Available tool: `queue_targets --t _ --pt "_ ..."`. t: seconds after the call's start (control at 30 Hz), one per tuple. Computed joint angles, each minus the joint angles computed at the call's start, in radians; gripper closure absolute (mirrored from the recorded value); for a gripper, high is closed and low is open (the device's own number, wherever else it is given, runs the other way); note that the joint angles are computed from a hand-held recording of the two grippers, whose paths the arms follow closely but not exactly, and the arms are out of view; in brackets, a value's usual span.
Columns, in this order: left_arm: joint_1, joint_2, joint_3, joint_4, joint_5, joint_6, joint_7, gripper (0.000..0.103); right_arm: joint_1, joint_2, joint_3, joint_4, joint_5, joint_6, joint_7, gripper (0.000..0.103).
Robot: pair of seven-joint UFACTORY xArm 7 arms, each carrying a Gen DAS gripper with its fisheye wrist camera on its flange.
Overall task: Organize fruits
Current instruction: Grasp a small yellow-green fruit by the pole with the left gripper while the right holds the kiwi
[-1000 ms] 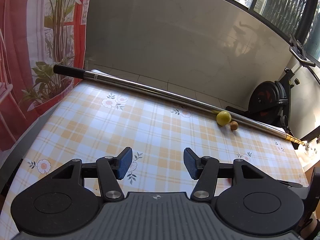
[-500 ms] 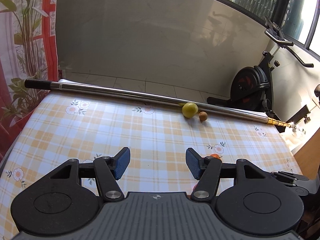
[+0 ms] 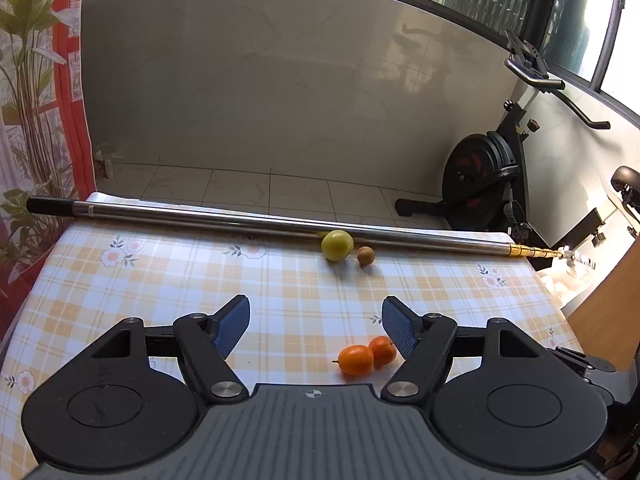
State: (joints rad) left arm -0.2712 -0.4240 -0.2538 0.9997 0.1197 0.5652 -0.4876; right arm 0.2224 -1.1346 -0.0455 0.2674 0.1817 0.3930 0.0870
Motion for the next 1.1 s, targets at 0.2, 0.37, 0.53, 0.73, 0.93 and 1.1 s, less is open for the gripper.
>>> queue_targets --t 0.2,0.37,0.53,0.73,0.93,1.1 --pt "-0.041 0.159 0.005 0.127 -0.021 -0.076 0.039 0.025 0.01 0.022 -0.049 -0.006 0.012 -0.04 -0.036 0.075" --pt "-0.066 0.326 0.015 0.275 -0.032 -0.097 0.04 0.018 0.022 0.059 -0.089 -0.004 0.039 -0.065 -0.062 0.075" --pt "-0.111 0.523 0.057 0.434 -0.012 -0.059 0.007 0.017 0.053 0.099 -0.133 -0.005 0.073 -0.114 -0.098 0.075" --pt "-0.141 0.767 0.121 0.679 -0.005 0.11 -0.126 0.028 0.072 0.148 -0.175 -0.001 0.112 -0.148 -0.124 0.075" --pt "-0.164 0.91 0.172 0.814 0.009 0.154 -0.187 0.031 0.082 0.172 -0.21 -0.006 0.144 -0.164 -0.155 0.075" --pt "-0.156 0.964 0.177 0.852 -0.01 0.154 -0.19 0.041 0.085 0.179 -0.217 -0.01 0.163 -0.166 -0.17 0.075"
